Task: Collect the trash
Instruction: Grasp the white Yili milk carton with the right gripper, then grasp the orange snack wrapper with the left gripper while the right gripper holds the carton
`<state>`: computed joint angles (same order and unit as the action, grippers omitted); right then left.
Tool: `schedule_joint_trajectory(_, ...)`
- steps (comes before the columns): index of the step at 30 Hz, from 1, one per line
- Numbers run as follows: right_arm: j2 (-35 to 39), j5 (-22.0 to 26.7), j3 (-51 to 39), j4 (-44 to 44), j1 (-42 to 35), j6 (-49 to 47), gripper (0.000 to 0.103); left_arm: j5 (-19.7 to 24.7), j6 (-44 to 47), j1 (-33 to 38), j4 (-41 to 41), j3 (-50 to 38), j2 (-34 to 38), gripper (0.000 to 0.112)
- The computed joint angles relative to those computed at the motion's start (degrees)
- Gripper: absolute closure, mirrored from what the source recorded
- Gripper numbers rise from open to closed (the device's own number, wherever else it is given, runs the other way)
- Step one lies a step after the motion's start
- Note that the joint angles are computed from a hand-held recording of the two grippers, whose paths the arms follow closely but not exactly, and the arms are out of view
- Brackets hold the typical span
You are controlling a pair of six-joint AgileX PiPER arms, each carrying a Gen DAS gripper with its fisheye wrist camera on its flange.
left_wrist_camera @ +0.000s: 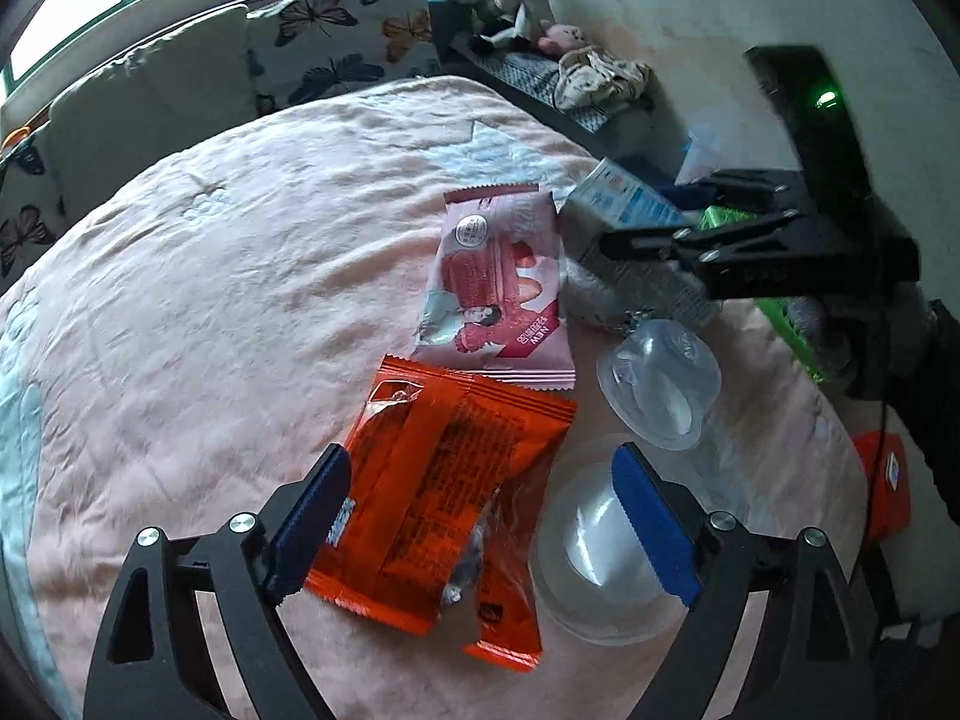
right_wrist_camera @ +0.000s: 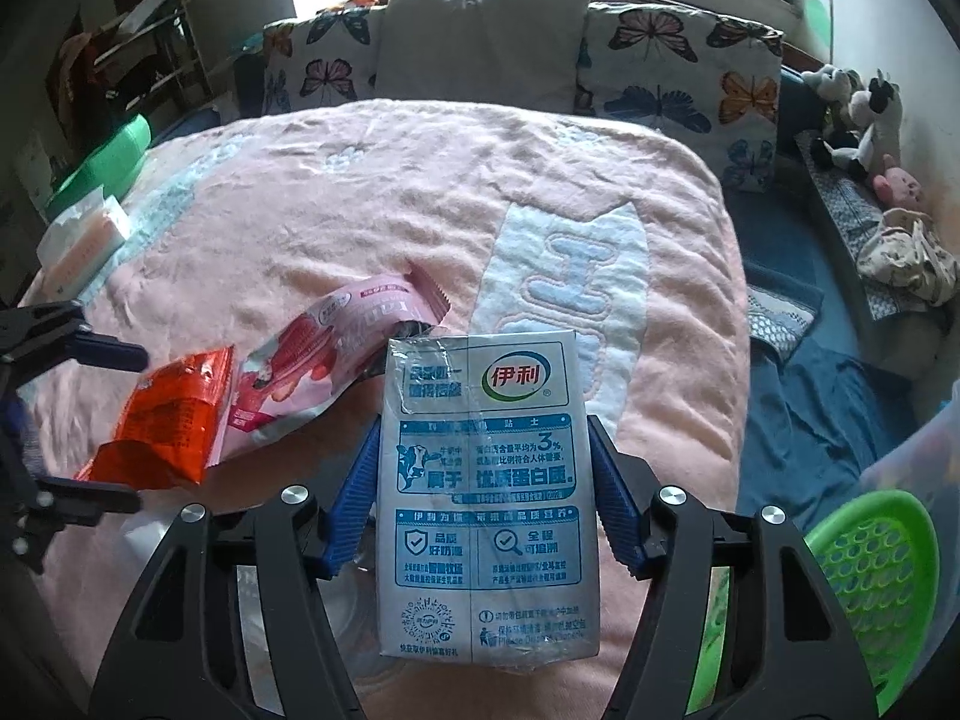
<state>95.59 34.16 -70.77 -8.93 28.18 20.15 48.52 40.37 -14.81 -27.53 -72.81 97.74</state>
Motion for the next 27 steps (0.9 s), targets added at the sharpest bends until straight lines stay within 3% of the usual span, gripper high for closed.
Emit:
schedule_joint_trajectory(18, -13.93, -0.60, 8.78, -4.85, 1.56, 6.85, 0.038, 1.95, 3.61, 0.65, -0.11, -4.86, 6.60, 0.026)
schedule_joint_trajectory(27, -16.98, -0.41, 11.56, -7.33, 2.31, 11.11, 0.038, -1.48, 4.60, -0.07, -0.36, -2.31, 5.29, 0.028)
